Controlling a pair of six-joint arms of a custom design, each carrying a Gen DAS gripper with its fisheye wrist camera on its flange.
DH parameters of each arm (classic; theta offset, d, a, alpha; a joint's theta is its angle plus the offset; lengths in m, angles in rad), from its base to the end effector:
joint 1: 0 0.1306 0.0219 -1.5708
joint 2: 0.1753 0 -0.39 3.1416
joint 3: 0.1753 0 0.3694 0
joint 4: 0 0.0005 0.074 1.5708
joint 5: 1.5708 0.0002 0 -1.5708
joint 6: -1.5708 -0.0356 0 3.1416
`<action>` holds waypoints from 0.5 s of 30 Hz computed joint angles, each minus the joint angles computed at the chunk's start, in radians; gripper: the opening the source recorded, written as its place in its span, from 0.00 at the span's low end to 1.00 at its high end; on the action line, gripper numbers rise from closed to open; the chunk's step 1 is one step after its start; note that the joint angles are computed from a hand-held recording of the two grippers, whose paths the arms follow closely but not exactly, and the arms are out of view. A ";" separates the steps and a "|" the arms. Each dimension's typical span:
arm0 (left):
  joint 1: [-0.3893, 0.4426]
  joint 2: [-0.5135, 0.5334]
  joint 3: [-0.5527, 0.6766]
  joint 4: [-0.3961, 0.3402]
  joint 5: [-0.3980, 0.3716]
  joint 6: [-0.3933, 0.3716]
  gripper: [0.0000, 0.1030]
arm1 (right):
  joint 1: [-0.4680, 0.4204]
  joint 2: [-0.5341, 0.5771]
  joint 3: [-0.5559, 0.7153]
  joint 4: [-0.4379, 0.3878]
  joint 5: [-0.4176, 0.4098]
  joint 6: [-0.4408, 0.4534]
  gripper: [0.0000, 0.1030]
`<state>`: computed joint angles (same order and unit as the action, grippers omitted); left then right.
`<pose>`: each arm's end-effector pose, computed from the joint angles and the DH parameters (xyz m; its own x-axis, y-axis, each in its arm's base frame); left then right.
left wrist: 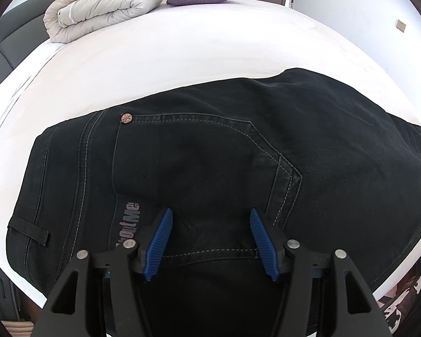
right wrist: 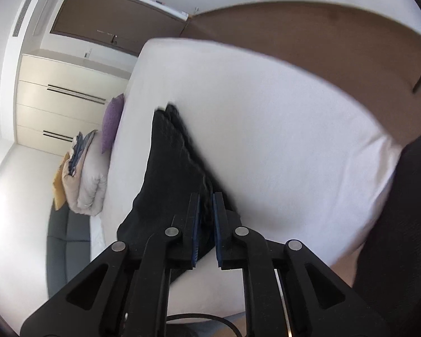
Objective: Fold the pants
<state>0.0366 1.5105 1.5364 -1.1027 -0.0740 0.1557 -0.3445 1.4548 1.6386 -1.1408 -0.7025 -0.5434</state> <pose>0.4873 0.0200 0.4311 -0.8581 -0.1862 -0.4785 -0.2071 0.9783 -0.0092 0.4465 -0.1363 0.5046 -0.7064 0.6727 -0.2199 0.3187 0.5797 0.7499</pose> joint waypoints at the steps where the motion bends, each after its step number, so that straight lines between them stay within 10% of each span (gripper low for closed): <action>1: 0.002 -0.002 -0.005 0.006 0.001 -0.001 0.59 | -0.009 0.003 0.048 -0.013 0.102 0.032 0.11; 4: 0.006 -0.008 -0.016 0.017 0.004 -0.004 0.59 | -0.022 0.056 0.195 -0.039 0.161 0.137 0.21; 6: 0.009 -0.013 -0.025 0.024 0.007 -0.003 0.60 | -0.007 0.125 0.326 -0.094 0.114 0.250 0.61; 8: 0.011 -0.017 -0.035 0.033 0.008 -0.002 0.60 | 0.039 0.200 0.453 -0.125 0.039 0.349 0.76; 15: 0.013 -0.026 -0.046 0.033 0.011 0.002 0.60 | 0.135 0.567 0.991 -0.503 0.019 0.617 0.70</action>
